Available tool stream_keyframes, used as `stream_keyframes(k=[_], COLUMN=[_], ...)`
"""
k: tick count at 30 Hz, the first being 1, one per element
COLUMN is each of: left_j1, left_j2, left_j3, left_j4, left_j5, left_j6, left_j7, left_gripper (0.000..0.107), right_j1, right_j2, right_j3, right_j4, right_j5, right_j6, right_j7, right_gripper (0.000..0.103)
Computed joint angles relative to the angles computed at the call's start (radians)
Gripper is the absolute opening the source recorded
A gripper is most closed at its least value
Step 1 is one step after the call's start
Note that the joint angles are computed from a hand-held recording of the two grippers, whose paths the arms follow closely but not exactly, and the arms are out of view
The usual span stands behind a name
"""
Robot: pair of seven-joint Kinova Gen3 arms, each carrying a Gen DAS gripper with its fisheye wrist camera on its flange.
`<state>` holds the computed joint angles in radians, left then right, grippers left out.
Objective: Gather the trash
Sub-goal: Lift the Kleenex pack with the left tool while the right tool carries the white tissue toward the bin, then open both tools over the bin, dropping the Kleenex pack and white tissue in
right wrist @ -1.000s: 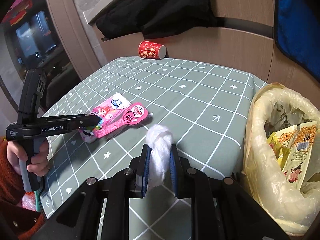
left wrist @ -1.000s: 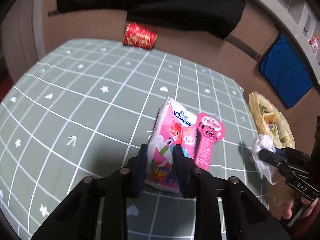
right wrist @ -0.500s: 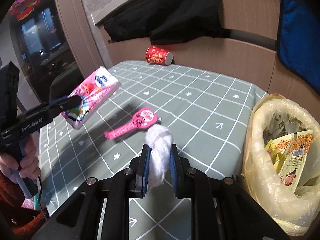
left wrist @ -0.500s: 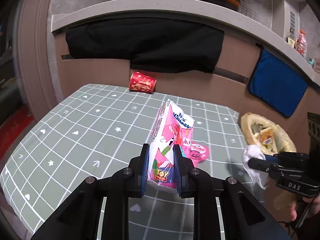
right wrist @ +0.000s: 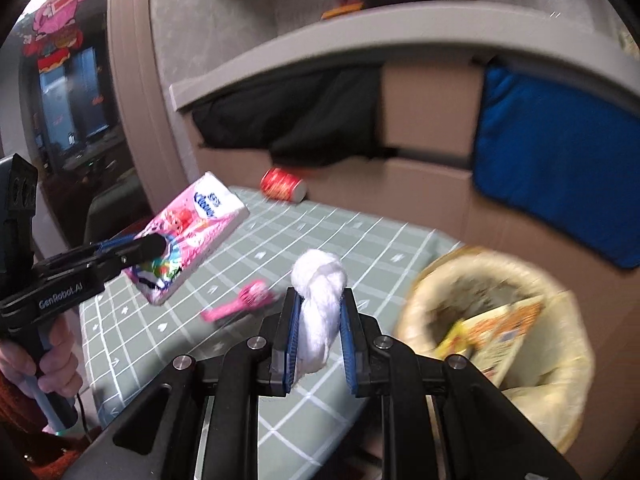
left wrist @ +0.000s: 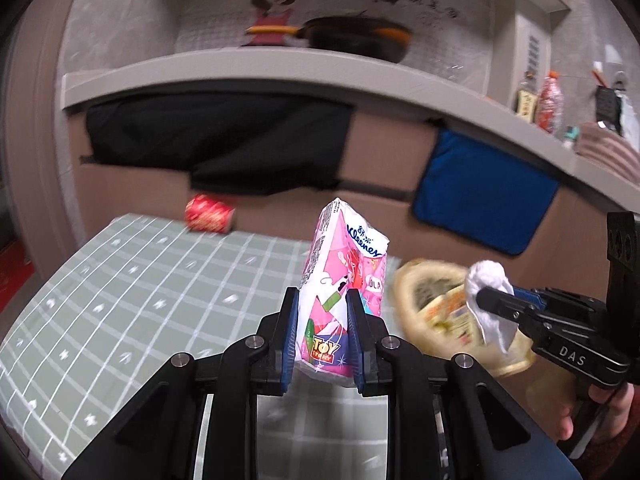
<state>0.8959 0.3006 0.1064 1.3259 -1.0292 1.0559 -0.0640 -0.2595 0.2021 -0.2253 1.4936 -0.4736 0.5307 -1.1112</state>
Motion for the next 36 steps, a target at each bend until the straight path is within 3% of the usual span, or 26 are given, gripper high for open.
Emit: stream_keyframes(k=[5,13,17,25,36], left_j1=[0.013,-0.019,-0.05,-0.06,-0.061], left_j2=[0.078,0.248,0.314,0.368,0.427], left_j3=[-0.013,-0.033,-0.031,-0.082,-0.163], left_j4=[-0.147,-0.433,-0.523,-0.559,-0.603], left_j5=[-0.014,0.142,0.246,0.386,0.56], left_j6=[-0.061,-0.152,-0.176,-0.206,-0.201], left_j7=[-0.081,-0.264,-0.335,-0.401,-0.476], left_gripper=[0.023,0.023,0.023,0.023,0.023], right_j1=[0.041,0.089,0.119,0.154,0.119], right_j2=[-0.062,-0.071,-0.042,0.009,0.066], right_j3=[0.038,0.099,0.099,0.084,0.097], right_j4=[0.023,0.0,-0.023,-0.03,-0.048], right_j5=[0.0,0.054,0.045,0.049,0.175], right_j6=[-0.059,-0.073,-0.061,-0.054,-0.048], right_j7=[0.004,-0.07,-0.085,-0.104,-0.22], right_gripper=[0.018,0.018,0.018,0.018,0.018])
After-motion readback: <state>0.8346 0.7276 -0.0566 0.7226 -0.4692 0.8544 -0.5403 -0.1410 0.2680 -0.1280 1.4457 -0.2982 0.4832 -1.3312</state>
